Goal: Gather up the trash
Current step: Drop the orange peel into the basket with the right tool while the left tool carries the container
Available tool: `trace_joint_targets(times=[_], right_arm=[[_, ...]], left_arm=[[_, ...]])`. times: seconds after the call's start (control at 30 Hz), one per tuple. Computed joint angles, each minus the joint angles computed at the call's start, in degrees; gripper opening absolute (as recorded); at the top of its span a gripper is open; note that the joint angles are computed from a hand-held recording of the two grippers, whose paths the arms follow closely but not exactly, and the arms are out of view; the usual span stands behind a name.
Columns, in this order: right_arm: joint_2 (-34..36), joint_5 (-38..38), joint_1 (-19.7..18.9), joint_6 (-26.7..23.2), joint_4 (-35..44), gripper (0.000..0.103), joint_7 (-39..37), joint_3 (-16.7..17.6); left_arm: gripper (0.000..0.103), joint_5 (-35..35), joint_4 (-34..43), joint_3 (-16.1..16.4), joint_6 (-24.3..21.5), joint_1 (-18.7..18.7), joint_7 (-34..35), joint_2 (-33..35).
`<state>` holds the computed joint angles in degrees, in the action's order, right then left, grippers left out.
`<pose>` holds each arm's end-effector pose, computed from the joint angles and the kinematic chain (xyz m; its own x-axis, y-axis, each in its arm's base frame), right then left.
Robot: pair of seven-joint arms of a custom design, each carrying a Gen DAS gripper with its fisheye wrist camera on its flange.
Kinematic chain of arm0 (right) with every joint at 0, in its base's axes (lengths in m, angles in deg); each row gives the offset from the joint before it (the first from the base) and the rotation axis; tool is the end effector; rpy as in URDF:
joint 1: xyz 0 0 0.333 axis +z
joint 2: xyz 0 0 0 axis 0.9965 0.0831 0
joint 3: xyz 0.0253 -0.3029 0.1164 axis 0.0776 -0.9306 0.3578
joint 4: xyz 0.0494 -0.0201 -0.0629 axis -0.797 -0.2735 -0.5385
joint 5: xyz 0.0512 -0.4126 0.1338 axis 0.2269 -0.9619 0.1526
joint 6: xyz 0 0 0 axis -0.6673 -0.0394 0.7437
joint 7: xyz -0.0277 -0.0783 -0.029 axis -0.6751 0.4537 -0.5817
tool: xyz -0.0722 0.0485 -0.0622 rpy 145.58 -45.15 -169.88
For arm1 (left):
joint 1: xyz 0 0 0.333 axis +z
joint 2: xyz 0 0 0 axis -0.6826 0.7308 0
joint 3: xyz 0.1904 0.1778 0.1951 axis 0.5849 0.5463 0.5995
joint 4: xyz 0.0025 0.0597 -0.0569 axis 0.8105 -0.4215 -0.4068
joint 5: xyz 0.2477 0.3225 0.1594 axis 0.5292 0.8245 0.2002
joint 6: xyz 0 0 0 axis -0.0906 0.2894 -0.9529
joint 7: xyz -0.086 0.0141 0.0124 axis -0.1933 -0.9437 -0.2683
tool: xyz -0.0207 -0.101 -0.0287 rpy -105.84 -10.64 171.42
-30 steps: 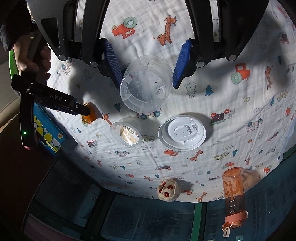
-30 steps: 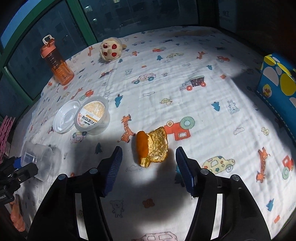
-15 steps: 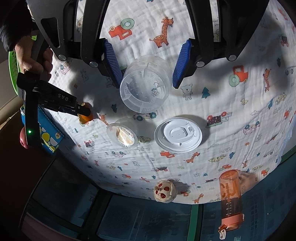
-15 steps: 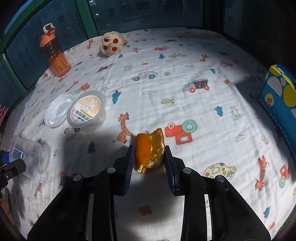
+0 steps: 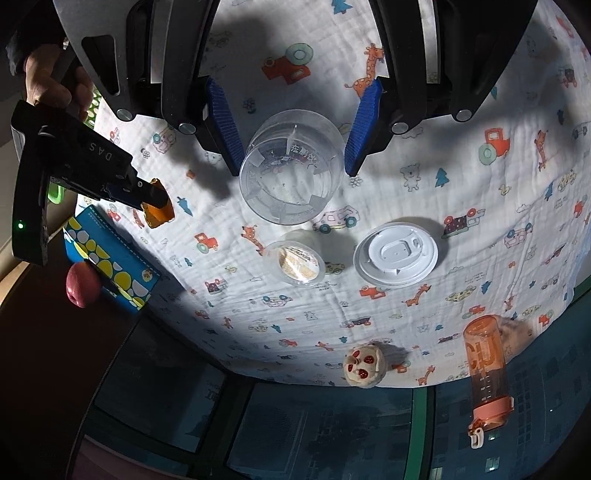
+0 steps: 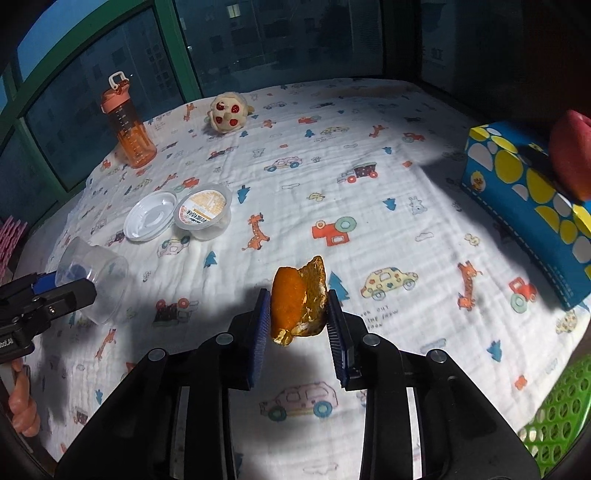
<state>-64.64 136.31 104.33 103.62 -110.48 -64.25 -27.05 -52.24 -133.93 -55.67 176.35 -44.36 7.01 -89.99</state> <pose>0.5470 0.2585 0.3662 0.8193 -0.5533 -0.1501 -0.5137 -0.5924 -0.6206 0.3589 -0.1768 0.3849 0.5419 -0.8108 0.2214 -0.5894 -0.5544 -0.5876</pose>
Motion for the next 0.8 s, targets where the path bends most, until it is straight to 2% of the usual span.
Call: trace_joint_targets(times=[0.23,0.47,0.67,0.8], right_arm=[[-7.1,4.3,-1.5,-1.7,-6.0,0.03,-3.6,-3.5],[-11.4,5.5,-4.1,-3.1,-9.4,0.03,-3.1,-8.3],[-12.8,4.7,-7.5,-2.0,-10.4,0.03,-3.7,-11.5],[-12.1,4.1,-10.1,-0.8,-9.7,0.03,-3.4,-13.2]], left_arm=[[0.054,2.6,5.0,-2.7,1.3,0.4,-1.0,4.7],[0.054,8.4,12.3,-4.2,3.4,0.9,-2.9,12.5],[0.054,15.7,20.5,-3.6,3.4,-0.7,-4.3,20.6],[0.054,19.2,26.0,-2.2,2.8,-3.2,-4.1,25.8]])
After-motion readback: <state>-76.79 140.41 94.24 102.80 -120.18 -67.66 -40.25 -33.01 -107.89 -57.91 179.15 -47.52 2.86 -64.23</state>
